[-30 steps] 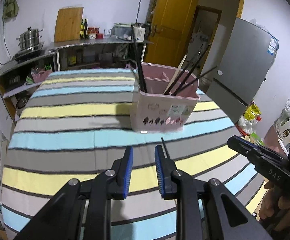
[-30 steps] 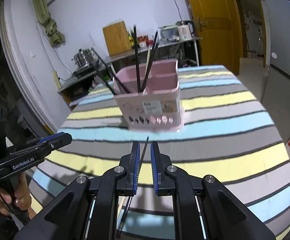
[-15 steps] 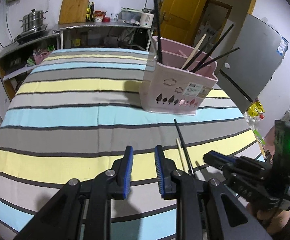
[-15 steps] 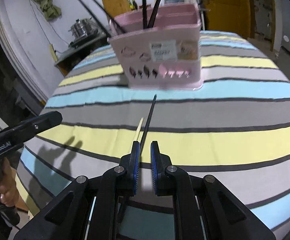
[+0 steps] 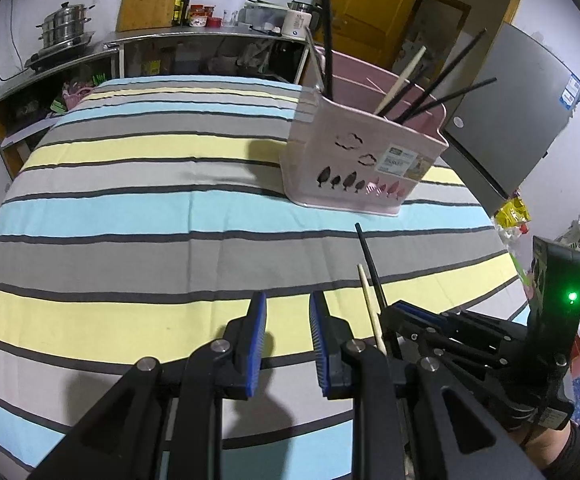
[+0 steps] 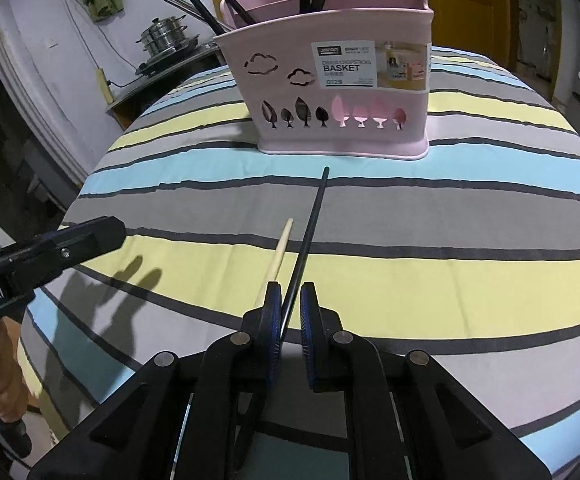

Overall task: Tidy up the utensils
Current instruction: 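Move both tools back down to the last chopsticks on the cloth, then close the left tool on a wooden chopstick while the right tool closes on a black chopstick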

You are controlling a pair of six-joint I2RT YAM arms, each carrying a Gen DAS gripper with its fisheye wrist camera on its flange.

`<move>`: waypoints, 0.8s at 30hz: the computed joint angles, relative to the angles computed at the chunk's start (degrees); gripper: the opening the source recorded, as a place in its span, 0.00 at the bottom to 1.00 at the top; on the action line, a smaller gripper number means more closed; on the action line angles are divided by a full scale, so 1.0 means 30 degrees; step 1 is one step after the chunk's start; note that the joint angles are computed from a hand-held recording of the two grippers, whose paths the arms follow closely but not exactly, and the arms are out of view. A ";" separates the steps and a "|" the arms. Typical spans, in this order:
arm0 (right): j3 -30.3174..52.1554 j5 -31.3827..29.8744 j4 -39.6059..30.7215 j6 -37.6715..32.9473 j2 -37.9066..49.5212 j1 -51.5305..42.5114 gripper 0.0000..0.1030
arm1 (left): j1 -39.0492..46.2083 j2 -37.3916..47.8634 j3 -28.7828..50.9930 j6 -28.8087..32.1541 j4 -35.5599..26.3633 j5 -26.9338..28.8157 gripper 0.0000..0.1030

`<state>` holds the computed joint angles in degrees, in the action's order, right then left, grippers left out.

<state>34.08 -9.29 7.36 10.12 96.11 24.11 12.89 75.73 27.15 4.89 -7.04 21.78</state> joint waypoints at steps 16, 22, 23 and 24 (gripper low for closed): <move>-0.1094 -0.0666 -0.0882 -0.0766 -0.1278 -0.1455 0.07 | -0.2265 0.0487 0.0054 -0.1358 0.0041 -0.0615 0.22; -0.2669 -0.0894 -0.1059 -0.1372 -0.3021 -0.2990 0.06 | -0.4042 0.2111 0.0519 -0.2518 0.0933 -0.0668 0.22; -0.2806 -0.0924 -0.1140 -0.1414 -0.3214 -0.3152 0.06 | -0.4372 0.2485 0.0658 -0.2721 0.1080 -0.0695 0.22; -0.2961 -0.1014 -0.1216 -0.1477 -0.3411 -0.3403 0.06 | -0.4709 0.2882 0.0792 -0.2931 0.1290 -0.0781 0.22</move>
